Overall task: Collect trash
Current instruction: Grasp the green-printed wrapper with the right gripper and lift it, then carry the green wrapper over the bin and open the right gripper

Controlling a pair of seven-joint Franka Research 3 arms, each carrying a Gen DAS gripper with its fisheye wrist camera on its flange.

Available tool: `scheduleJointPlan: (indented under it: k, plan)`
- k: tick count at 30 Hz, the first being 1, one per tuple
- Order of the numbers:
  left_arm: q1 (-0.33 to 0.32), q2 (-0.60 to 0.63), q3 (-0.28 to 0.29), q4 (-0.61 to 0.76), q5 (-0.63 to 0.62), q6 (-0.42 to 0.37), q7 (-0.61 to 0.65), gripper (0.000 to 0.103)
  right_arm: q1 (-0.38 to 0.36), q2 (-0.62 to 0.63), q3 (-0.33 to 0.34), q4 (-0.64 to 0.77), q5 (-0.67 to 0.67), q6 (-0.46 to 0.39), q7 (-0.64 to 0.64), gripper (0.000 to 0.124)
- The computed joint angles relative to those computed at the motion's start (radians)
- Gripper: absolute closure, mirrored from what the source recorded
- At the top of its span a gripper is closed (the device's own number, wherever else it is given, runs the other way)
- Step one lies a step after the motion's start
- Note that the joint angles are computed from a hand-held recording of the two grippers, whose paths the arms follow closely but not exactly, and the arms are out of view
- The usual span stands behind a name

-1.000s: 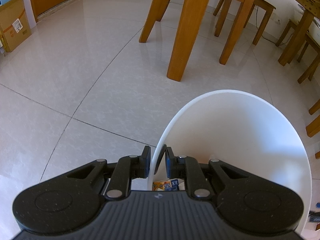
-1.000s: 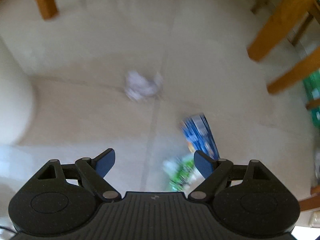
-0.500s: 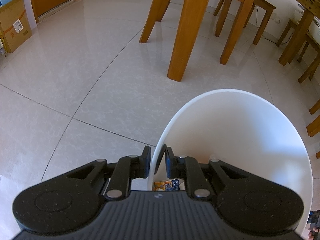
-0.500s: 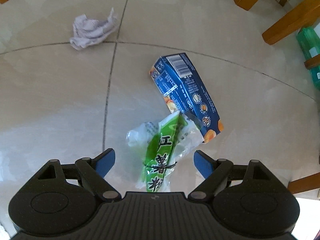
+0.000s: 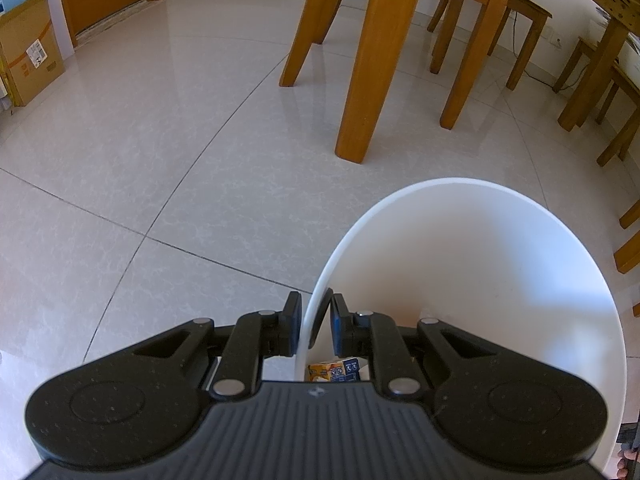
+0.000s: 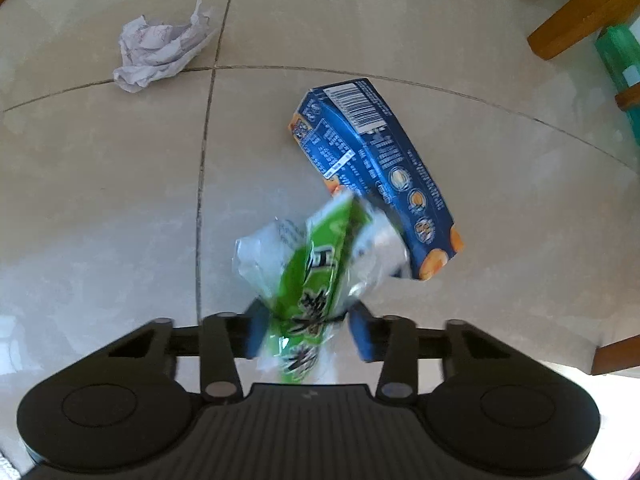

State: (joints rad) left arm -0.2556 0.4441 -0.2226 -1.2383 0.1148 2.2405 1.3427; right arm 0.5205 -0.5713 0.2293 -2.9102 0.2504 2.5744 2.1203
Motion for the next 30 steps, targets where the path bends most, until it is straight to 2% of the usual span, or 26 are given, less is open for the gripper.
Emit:
scheduleJointPlan:
  k: [9, 17, 24, 30]
  plan:
    - [0.004, -0.005, 0.000, -0.010, 0.001, 0.007, 0.010, 0.090, 0.017, -0.103, -0.012, -0.012, 0.010, -0.053, -0.033, 0.082]
    - [0.001, -0.008, 0.002, -0.015, 0.007, 0.009, 0.002, 0.090, 0.028, -0.233, -0.074, 0.051, 0.068, -0.162, -0.153, 0.082]
    - [0.006, -0.016, -0.001, -0.032, 0.000, 0.023, 0.005, 0.090, 0.036, -0.277, -0.085, 0.225, 0.152, -0.260, -0.260, 0.081]
    - [0.006, -0.017, -0.002, -0.032, 0.002, 0.027, 0.009, 0.090, 0.057, -0.202, -0.087, 0.450, 0.231, -0.275, -0.402, 0.081]
